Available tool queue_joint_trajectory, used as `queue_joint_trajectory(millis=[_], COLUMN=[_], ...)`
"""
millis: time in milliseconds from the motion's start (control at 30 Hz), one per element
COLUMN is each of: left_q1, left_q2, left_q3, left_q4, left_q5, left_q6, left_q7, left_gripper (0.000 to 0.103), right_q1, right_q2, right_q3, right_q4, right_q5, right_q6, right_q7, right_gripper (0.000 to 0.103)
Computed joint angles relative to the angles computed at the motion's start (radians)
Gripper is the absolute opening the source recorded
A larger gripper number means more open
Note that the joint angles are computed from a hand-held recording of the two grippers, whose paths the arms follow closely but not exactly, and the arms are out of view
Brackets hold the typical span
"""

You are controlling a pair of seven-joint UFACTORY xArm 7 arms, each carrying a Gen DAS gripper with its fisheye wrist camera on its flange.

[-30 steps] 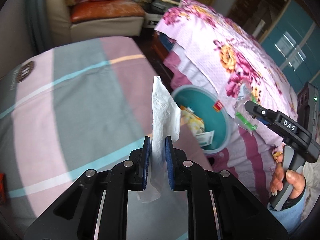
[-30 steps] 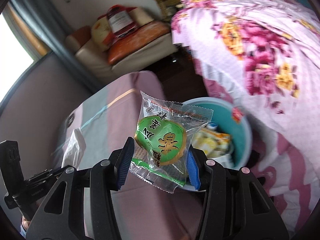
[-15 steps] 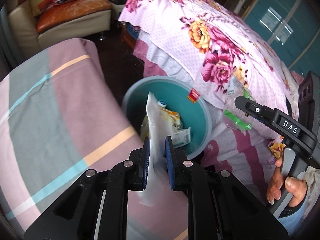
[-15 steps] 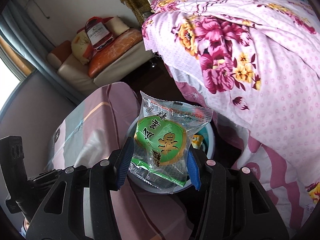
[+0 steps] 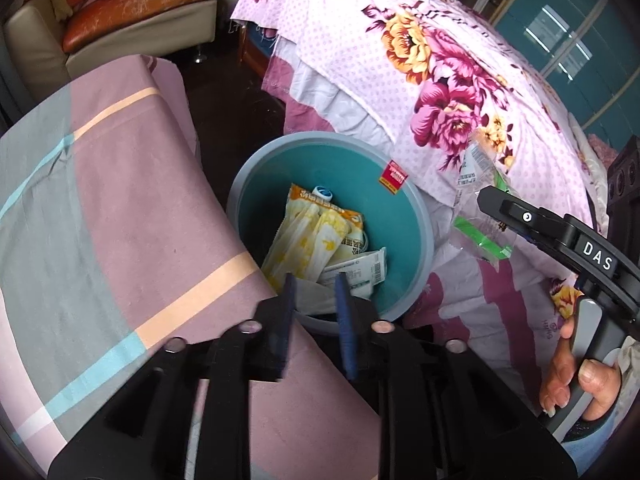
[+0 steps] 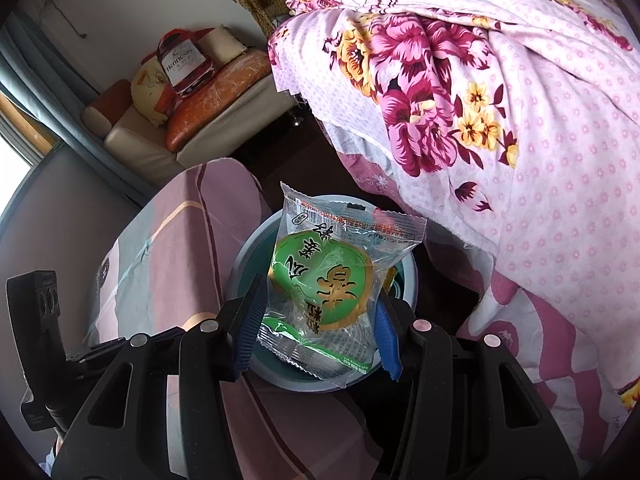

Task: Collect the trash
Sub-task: 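Carry the tissue and green packet over the bin and open both tools, then reach the left tool to the orange Ovaltine pack while the right tool reaches the white cup lid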

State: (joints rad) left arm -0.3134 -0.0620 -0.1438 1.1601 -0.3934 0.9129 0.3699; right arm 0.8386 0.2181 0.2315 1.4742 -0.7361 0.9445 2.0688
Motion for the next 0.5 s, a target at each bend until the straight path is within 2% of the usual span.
queue_joint_trajectory(millis=[33, 100, 133, 233, 500], left_q1=[0.001, 0.003, 0.004, 0.008, 0.035], left_q2=[-0.003, -0.023, -0.032, -0.040, -0.051], left_q3=[0.001, 0.003, 0.004, 0.014, 0.039], left_q4=[-0.004, -0.029, -0.037, -0.039, -0.047], left_q5=[0.005, 0.011, 0.014, 0.009, -0.024], left_q6=[-0.006, -0.039, -0.048, -0.041, -0.021], left_q7=[-0.003, -0.005, -0.004, 0.004, 0.007], left_gripper=[0.057, 0.076, 0.080, 0.087, 0.092], right_q1=[-0.002, -0.005, -0.005, -0.005, 0.010], right_q2=[0.003, 0.014, 0.018, 0.040, 0.097], right_q3=[0.000, -0.001, -0.003, -0.009, -0.037], right_q4=[0.001, 0.009, 0.012, 0.033, 0.101], right_q5=[0.003, 0.013, 0.016, 0.032, 0.070], right_q6=[-0.003, -0.011, -0.014, -0.024, -0.028], right_q7=[-0.004, -0.016, -0.019, -0.045, -0.115], right_gripper=[0.048, 0.048, 0.048, 0.048, 0.049])
